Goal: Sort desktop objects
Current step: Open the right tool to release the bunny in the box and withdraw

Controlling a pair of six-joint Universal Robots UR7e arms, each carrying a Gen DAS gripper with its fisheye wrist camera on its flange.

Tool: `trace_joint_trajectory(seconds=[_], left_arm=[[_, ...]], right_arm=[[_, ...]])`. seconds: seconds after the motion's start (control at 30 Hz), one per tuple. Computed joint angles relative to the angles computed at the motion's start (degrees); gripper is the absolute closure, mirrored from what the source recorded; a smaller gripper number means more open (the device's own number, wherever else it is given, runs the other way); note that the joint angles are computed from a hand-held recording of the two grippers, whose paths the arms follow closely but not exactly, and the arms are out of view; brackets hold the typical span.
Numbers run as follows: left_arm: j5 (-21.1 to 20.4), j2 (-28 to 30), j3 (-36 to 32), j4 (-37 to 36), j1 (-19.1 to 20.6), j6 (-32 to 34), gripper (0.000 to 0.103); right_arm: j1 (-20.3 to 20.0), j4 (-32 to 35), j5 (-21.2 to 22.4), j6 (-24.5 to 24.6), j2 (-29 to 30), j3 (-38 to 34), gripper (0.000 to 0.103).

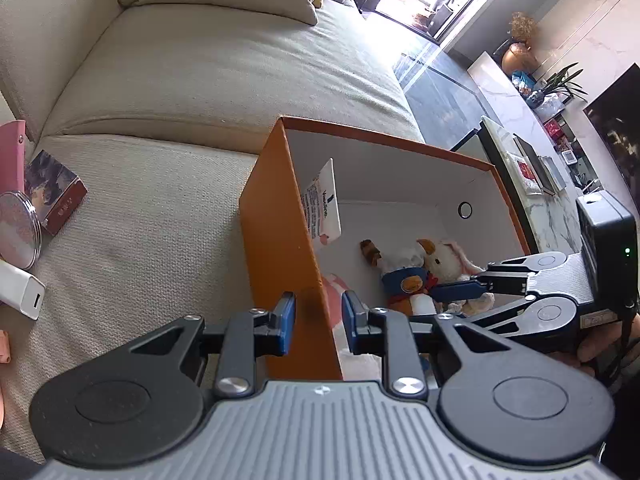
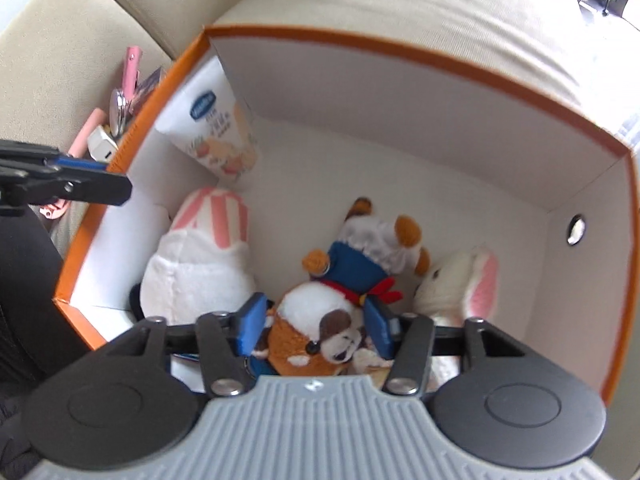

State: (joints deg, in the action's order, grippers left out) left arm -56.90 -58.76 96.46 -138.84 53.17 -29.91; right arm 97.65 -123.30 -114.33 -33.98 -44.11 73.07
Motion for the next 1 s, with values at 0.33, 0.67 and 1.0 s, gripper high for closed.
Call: trace_joint_trajectory(seconds=[0.33,0.67,1.0], left_arm=[[-0.10,0.51,-0.47,0.51,-0.04,0.57,0.075],[0.07,-0.09,-0.11,0.36,-0.13,0.62,0.075],[-0.21,-0.29,0.06,0.17,-0.13,0.87,0.075]], right_arm=[[0.75,5.84,1.30,-6.94,0.21,-1.39,0.063],[1.83,2.99,-2.34,-10.16,-0.33,0.56,0.055],[1.73,-2.47,-7.91,-6.37,-2.14,0.50,0.041]])
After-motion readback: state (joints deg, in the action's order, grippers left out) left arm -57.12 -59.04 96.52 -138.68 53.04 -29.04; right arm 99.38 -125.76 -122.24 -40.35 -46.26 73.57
